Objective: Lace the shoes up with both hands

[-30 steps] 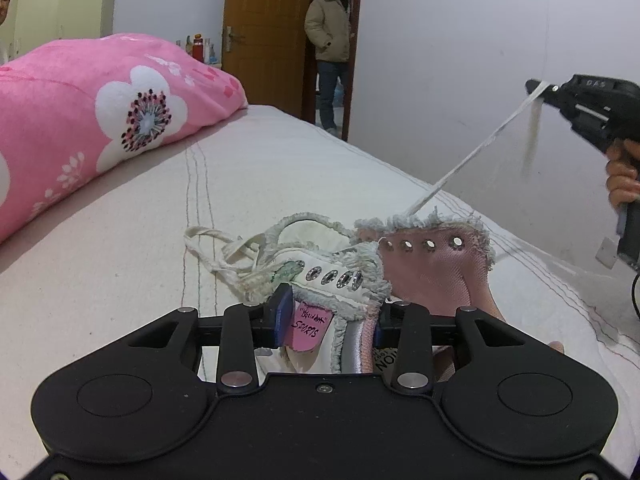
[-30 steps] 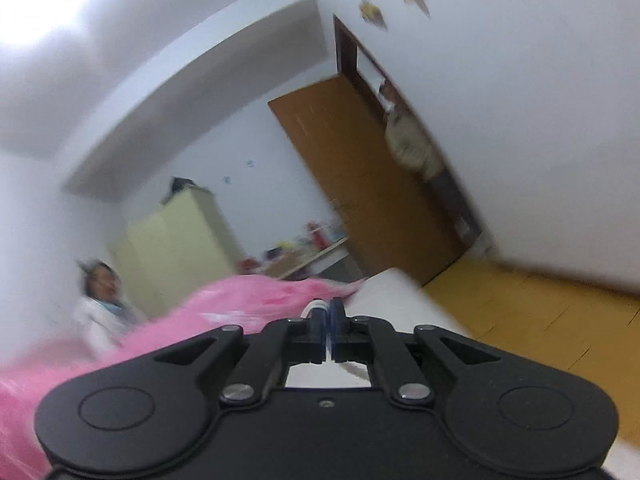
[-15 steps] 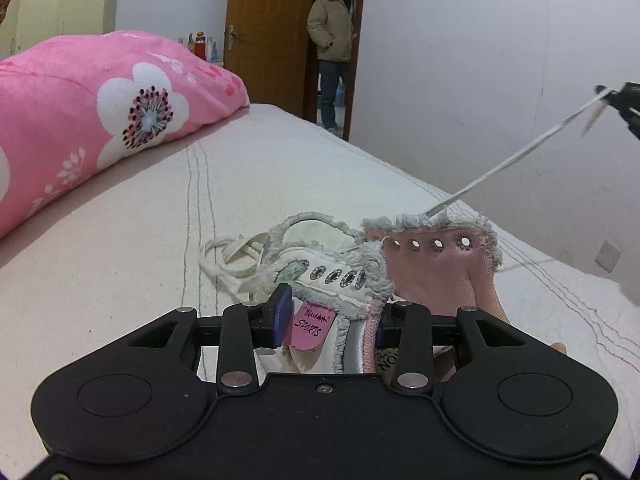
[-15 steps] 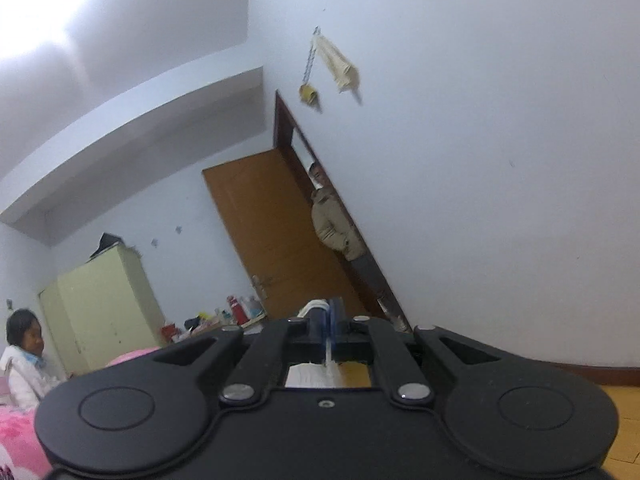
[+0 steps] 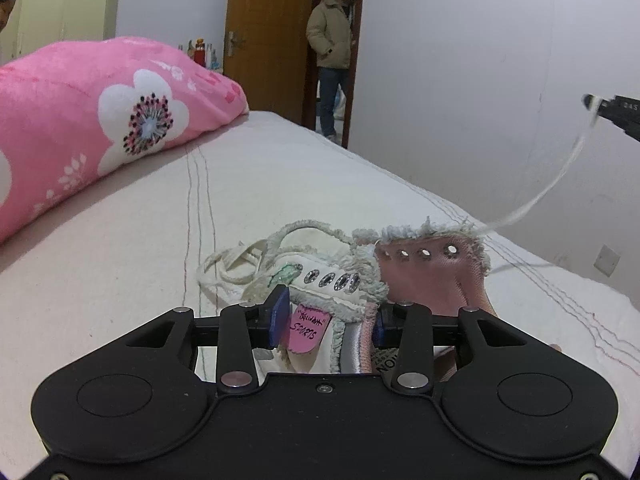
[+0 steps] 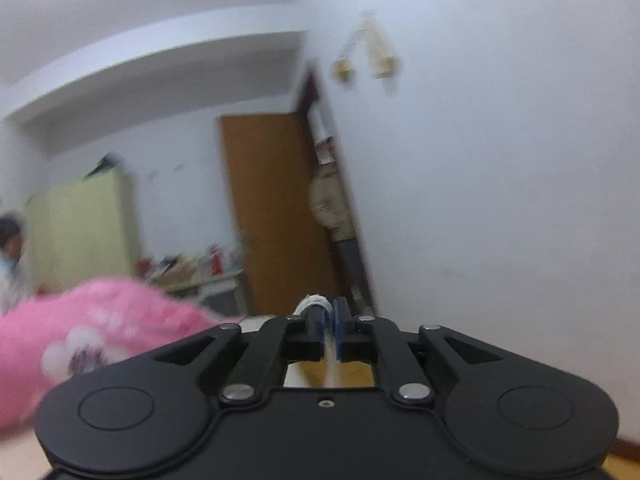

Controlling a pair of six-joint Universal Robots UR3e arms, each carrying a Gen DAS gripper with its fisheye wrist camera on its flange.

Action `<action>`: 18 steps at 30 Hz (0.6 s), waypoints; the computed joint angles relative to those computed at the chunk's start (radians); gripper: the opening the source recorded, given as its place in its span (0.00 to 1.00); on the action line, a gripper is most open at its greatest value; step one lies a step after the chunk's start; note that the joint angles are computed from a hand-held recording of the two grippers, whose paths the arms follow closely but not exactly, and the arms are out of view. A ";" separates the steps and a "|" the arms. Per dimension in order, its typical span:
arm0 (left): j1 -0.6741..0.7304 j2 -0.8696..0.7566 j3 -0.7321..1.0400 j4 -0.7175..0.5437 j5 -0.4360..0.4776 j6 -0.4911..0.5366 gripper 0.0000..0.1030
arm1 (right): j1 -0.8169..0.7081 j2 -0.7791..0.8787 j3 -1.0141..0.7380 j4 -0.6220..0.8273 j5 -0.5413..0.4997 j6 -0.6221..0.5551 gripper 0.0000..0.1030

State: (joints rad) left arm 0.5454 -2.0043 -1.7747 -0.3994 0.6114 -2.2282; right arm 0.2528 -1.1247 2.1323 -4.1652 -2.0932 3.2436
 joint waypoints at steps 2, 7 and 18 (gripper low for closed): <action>0.012 0.019 -0.014 -0.010 -0.011 0.015 0.41 | 0.005 -0.027 -0.003 0.090 0.116 -0.005 0.09; 0.070 0.116 -0.049 -0.213 -0.083 0.144 0.48 | 0.081 -0.021 -0.116 0.437 0.372 -0.132 0.22; 0.155 0.138 0.002 -0.194 -0.145 0.082 0.50 | 0.148 -0.035 -0.092 0.777 0.628 -0.035 0.38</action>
